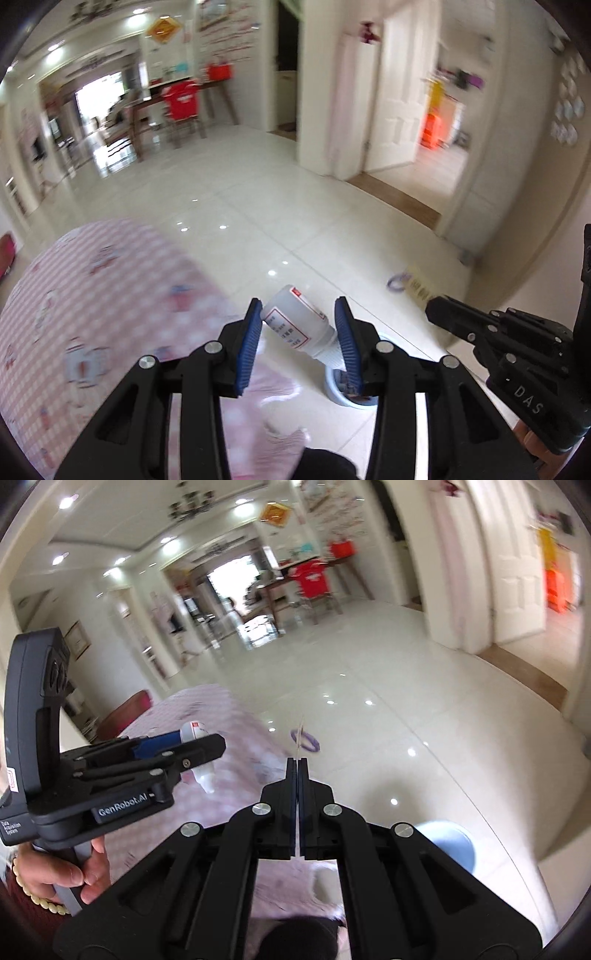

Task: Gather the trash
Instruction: 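Carry the bottle and tag over the blue bucket, then open both grippers to drop the bottle and tag into the bucket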

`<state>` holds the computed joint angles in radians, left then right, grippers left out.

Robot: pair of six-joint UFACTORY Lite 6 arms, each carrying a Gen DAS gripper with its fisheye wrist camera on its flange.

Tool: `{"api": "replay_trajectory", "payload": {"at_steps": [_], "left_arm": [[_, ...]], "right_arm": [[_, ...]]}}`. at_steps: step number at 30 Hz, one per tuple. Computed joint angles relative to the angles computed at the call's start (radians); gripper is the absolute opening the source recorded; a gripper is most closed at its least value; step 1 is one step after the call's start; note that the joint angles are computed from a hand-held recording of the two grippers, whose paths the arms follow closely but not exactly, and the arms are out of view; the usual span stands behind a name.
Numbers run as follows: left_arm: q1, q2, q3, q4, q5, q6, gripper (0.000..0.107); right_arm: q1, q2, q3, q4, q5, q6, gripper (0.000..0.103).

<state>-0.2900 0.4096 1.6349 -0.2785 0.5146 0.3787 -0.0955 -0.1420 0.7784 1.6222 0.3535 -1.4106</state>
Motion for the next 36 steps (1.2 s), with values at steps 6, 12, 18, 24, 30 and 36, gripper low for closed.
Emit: {"api": "replay_trajectory", "payload": {"at_steps": [6,12,18,24,30,36], "left_arm": [[-0.203,0.104,0.061,0.126,-0.023,-0.159,0.039],[-0.327,0.234,0.176,0.222,-0.015,-0.27,0.039],[-0.373,0.333,0.275,0.288,0.008,-0.345,0.039],[-0.391,0.392,0.334,0.327,0.03,-0.387,0.039],[-0.408,0.461,0.425,0.33,0.065,-0.392,0.039],[-0.408,0.485,0.453,0.318,0.078,-0.37,0.04]], "right_arm": [[-0.286,-0.088,-0.137,-0.084,0.126,-0.022,0.001],[-0.447,-0.032,-0.153,-0.066,0.198,-0.105,0.001],[-0.533,0.19,-0.043,-0.022,0.282,-0.138,0.02],[-0.577,0.226,-0.073,0.035,0.285,-0.217,0.053],[-0.591,0.175,-0.107,0.057,0.273,-0.236,0.053],[-0.602,0.145,-0.113,0.074,0.265,-0.24,0.053]]}}
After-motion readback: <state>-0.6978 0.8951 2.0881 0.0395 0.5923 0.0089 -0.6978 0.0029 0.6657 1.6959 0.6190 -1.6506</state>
